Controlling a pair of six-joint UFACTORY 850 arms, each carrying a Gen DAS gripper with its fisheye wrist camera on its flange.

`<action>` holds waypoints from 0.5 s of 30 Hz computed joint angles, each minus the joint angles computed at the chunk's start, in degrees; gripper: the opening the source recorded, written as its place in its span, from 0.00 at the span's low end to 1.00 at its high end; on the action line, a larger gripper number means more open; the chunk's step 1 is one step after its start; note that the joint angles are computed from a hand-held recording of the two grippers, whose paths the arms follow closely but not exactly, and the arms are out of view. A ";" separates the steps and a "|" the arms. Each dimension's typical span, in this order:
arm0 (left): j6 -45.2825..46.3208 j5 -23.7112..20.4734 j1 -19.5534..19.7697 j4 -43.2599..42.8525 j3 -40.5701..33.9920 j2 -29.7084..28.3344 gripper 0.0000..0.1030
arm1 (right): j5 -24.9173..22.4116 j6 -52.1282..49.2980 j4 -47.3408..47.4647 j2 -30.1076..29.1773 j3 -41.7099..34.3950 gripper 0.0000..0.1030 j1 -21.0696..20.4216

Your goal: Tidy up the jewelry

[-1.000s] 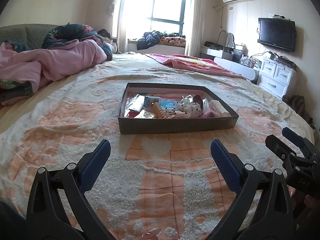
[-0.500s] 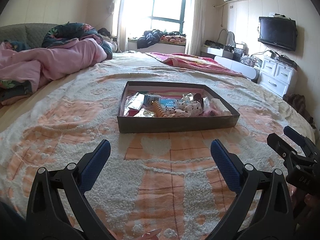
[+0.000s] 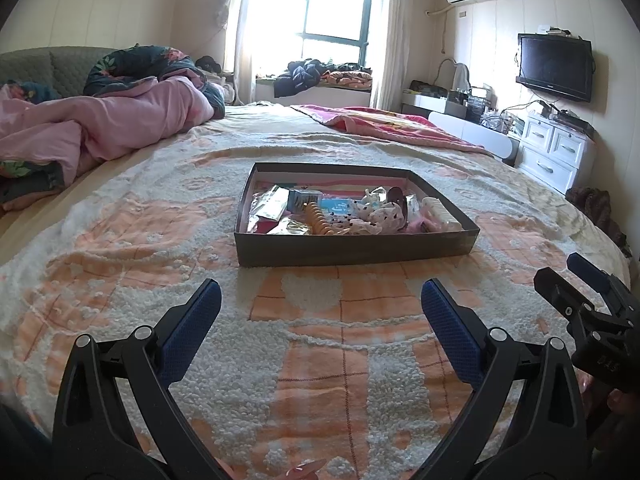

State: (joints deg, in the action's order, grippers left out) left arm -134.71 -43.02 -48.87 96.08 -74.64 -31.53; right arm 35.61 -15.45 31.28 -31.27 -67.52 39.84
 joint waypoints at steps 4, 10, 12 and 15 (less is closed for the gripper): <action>0.04 0.06 -0.03 -0.14 -0.03 -0.01 0.89 | -0.01 -0.09 0.19 -0.06 -0.05 0.94 0.02; -0.23 0.07 0.01 0.16 0.03 0.01 0.89 | 0.34 -0.43 0.61 0.11 0.16 0.94 0.17; 0.03 0.07 0.00 -0.11 -0.06 -0.06 0.89 | 0.40 -0.77 0.92 0.09 0.12 0.94 0.20; 0.03 0.04 0.00 0.04 -0.01 -0.01 0.89 | 0.33 -0.83 1.02 0.06 0.03 0.94 0.21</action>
